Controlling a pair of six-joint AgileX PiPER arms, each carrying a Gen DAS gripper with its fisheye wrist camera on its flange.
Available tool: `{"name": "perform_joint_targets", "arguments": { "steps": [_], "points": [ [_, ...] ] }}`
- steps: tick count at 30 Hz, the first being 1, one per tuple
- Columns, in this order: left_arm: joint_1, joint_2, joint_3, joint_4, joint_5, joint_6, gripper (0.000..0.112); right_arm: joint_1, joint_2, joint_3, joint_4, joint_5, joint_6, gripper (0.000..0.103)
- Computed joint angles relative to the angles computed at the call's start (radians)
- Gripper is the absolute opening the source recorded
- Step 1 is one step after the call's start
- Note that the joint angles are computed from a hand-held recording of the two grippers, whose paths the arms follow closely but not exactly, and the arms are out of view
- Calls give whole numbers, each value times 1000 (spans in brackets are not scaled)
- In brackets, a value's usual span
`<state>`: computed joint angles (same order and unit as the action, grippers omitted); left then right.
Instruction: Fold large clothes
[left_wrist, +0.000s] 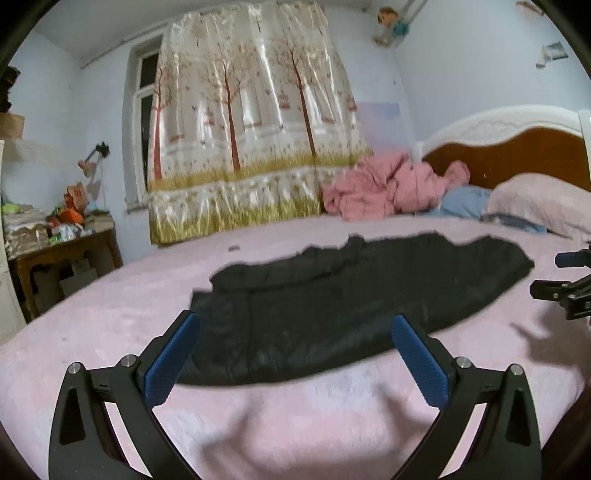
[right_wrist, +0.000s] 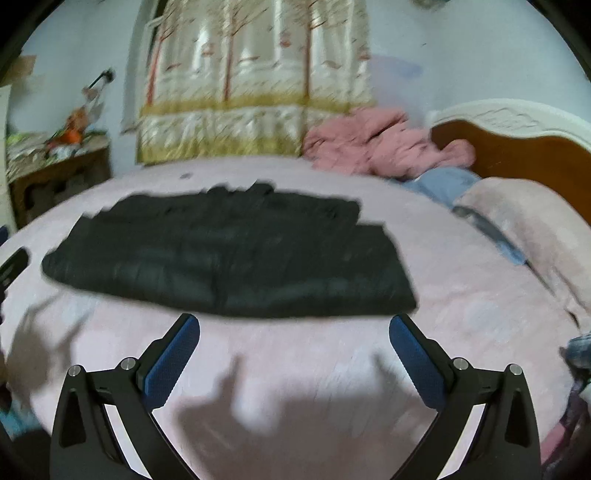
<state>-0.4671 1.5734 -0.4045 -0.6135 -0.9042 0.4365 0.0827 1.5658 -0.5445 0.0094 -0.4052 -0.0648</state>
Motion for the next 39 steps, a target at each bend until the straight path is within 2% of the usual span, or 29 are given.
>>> {"name": "perform_joint_targets", "arguments": {
  "steps": [3,6,10,12,16,17,19,21,24,26,28,30,31,33,36,39],
  "points": [
    [-19,42,0,-21,7,-4,103,-22,60,2,-100,-12,60,103],
    [-6,52,-24,-12,94,35,103,-17,128,-31,-86,6,31,103],
    [-12,86,-186,-268,310,406,103,72,197,-109,268,31,-315,103],
    [-4,140,-279,-415,367,606,103,119,217,-150,463,40,-515,103],
    [10,207,-419,-715,399,971,103,166,276,-279,829,72,-915,103],
    [18,220,-431,-732,397,1001,103,182,294,-308,922,51,-1015,103],
    [28,253,-470,-780,382,1065,103,239,337,-357,1094,-61,-1213,103],
    [50,277,-506,-814,380,1100,103,260,365,-394,1154,-89,-1308,103],
    [105,302,-551,-842,401,1133,103,251,380,-438,1211,-82,-1366,103],
    [157,312,-587,-923,464,1215,102,232,397,-474,1274,-70,-1402,103],
    [209,308,-597,-974,536,1256,94,202,401,-493,1298,-29,-1411,103],
    [235,303,-595,-994,560,1259,81,183,394,-487,1276,-13,-1368,103],
    [244,298,-589,-980,571,1243,79,175,393,-488,1275,-8,-1358,103],
    [251,291,-575,-931,570,1186,72,147,393,-494,1284,24,-1347,103],
    [248,292,-576,-915,546,1159,71,96,392,-516,1337,92,-1362,98],
    [266,293,-582,-942,556,1167,72,35,393,-535,1406,185,-1392,94]
  ]
}}
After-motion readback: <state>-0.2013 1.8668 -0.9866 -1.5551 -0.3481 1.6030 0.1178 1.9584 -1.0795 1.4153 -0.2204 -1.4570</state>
